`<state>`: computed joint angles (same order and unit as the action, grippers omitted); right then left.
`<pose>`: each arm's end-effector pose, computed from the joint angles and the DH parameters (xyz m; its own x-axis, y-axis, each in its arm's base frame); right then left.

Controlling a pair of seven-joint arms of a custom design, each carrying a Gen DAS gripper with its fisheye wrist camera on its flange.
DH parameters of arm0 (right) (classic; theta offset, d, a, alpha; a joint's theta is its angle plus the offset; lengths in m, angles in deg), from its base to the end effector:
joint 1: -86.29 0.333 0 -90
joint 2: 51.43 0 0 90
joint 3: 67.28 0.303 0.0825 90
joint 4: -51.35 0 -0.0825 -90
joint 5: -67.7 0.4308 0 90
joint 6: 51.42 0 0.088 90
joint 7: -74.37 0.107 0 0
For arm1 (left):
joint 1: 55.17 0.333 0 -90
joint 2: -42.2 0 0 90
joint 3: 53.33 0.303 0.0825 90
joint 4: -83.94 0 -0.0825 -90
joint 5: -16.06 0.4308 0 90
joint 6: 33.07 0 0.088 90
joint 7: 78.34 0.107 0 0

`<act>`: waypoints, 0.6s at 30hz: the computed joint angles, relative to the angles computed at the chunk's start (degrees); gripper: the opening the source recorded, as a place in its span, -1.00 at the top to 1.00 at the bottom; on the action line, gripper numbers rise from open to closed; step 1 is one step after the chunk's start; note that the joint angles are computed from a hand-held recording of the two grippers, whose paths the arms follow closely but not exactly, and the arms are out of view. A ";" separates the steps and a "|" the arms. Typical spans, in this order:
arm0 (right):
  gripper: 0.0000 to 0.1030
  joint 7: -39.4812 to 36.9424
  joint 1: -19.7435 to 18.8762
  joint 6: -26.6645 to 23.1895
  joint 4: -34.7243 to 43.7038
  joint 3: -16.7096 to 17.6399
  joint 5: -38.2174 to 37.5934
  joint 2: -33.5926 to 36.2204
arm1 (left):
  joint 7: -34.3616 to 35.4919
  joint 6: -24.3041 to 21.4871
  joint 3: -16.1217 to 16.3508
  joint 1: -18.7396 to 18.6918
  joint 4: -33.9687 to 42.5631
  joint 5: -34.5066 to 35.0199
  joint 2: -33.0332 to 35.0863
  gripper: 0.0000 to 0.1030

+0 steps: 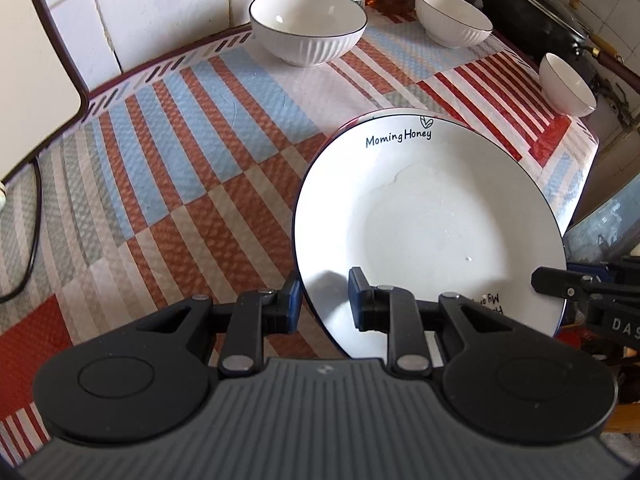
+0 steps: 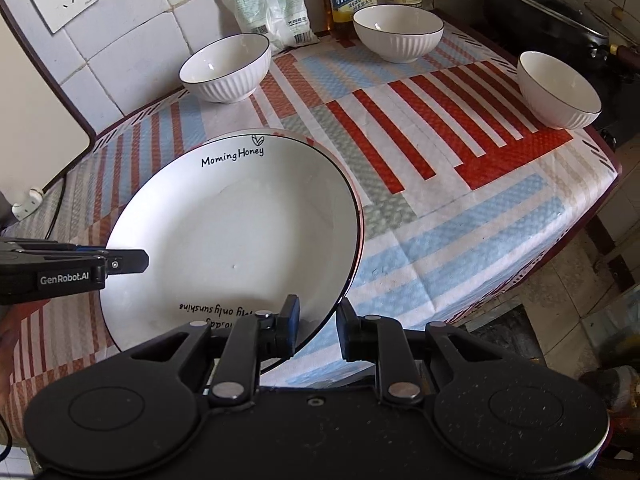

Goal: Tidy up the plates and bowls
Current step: 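Lower the white Morning Honey plate onto the bunny bowl with both grippers, then open both grippers and withdraw from the white plate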

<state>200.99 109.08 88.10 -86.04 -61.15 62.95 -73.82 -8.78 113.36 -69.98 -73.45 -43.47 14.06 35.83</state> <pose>0.4465 0.2484 0.4753 -0.0498 -0.9873 -0.1507 -0.9119 0.1065 -0.3963 0.4794 -0.3368 0.4302 -0.2586 -0.9548 0.1465 -0.8987 0.1822 -0.3988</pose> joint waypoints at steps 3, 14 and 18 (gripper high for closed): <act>0.47 1.15 -0.79 -1.05 1.05 1.63 -3.65 0.96 | 1.61 -1.26 -0.01 -0.20 0.84 0.26 0.45 0.51; 0.39 3.64 -1.22 -3.62 3.85 3.24 -11.23 3.58 | -2.92 -7.56 -0.52 -1.03 4.95 7.91 1.65 0.26; 0.36 4.44 -0.82 -1.91 4.52 3.03 -12.61 1.82 | -2.12 -7.36 -0.18 -0.75 3.32 5.66 -2.38 0.14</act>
